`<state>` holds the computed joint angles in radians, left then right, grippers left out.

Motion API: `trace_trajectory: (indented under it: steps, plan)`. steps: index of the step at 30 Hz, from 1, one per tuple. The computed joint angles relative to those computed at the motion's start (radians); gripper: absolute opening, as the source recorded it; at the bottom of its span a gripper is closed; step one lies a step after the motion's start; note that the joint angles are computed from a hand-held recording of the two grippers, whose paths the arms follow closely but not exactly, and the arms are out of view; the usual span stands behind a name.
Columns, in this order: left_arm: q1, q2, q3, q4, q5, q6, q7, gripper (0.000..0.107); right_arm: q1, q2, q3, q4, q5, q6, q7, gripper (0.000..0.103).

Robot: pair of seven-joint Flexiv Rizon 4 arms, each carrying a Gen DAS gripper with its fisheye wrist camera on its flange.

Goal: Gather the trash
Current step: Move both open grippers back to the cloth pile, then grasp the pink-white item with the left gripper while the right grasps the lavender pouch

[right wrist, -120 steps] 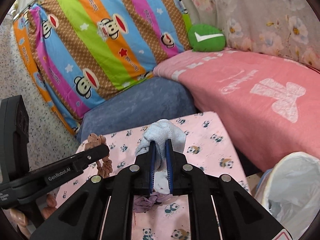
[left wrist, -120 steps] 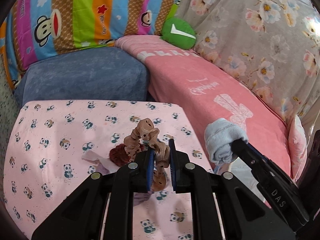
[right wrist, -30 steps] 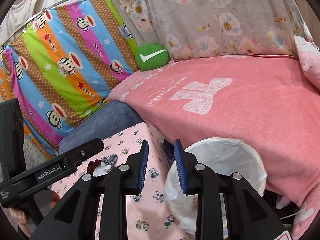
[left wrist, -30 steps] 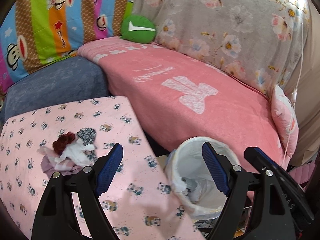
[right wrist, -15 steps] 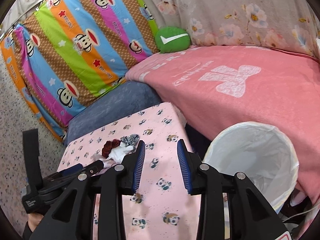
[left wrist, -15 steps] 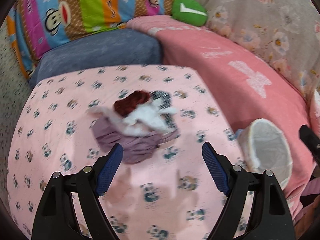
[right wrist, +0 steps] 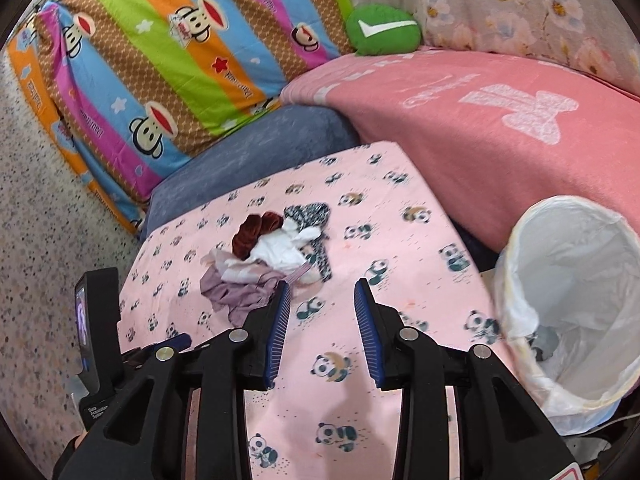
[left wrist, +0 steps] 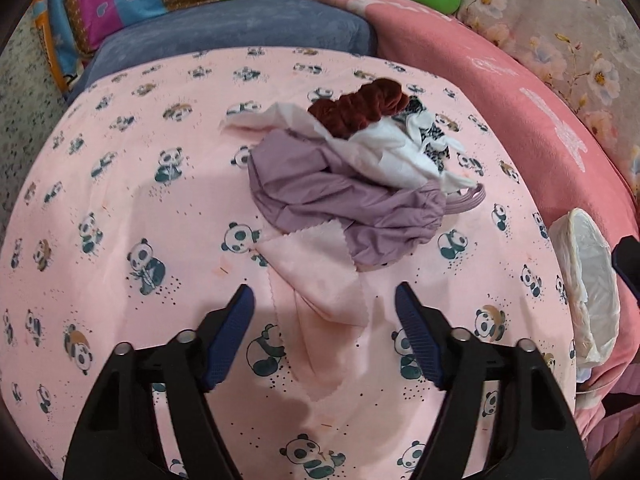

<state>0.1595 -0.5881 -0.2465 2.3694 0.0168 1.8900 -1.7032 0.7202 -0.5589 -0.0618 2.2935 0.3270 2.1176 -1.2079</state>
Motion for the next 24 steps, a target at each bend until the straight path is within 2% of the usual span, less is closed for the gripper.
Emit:
trace_trajectory:
  steps: [2, 7, 9, 12, 19, 24]
  plan:
    - [0.054, -0.018, -0.047, 0.001, 0.024, -0.003, 0.002, 0.052, 0.017, -0.013, -0.009, -0.017, 0.001, -0.019, -0.002, 0.035]
    - [0.144, -0.038, -0.119, 0.007, 0.066, -0.010, 0.013, 0.016, 0.038, -0.044, -0.019, -0.047, -0.017, -0.052, 0.011, 0.035]
    - [0.217, -0.049, -0.178, 0.015, 0.089, -0.015, 0.013, 0.008, 0.033, -0.058, -0.014, -0.065, -0.037, -0.067, 0.024, 0.035]
    - [0.258, -0.043, -0.198, 0.032, 0.112, 0.006, 0.015, 0.005, 0.026, -0.080, -0.007, -0.093, -0.072, -0.088, 0.041, 0.035]
    - [0.358, 0.001, -0.243, 0.052, 0.158, 0.028, 0.002, 0.005, -0.010, -0.136, 0.021, -0.168, -0.166, -0.135, 0.096, 0.035]
    - [0.366, 0.042, -0.231, 0.041, 0.164, 0.028, -0.008, 0.005, -0.029, -0.183, 0.030, -0.229, -0.219, -0.173, 0.146, 0.035]
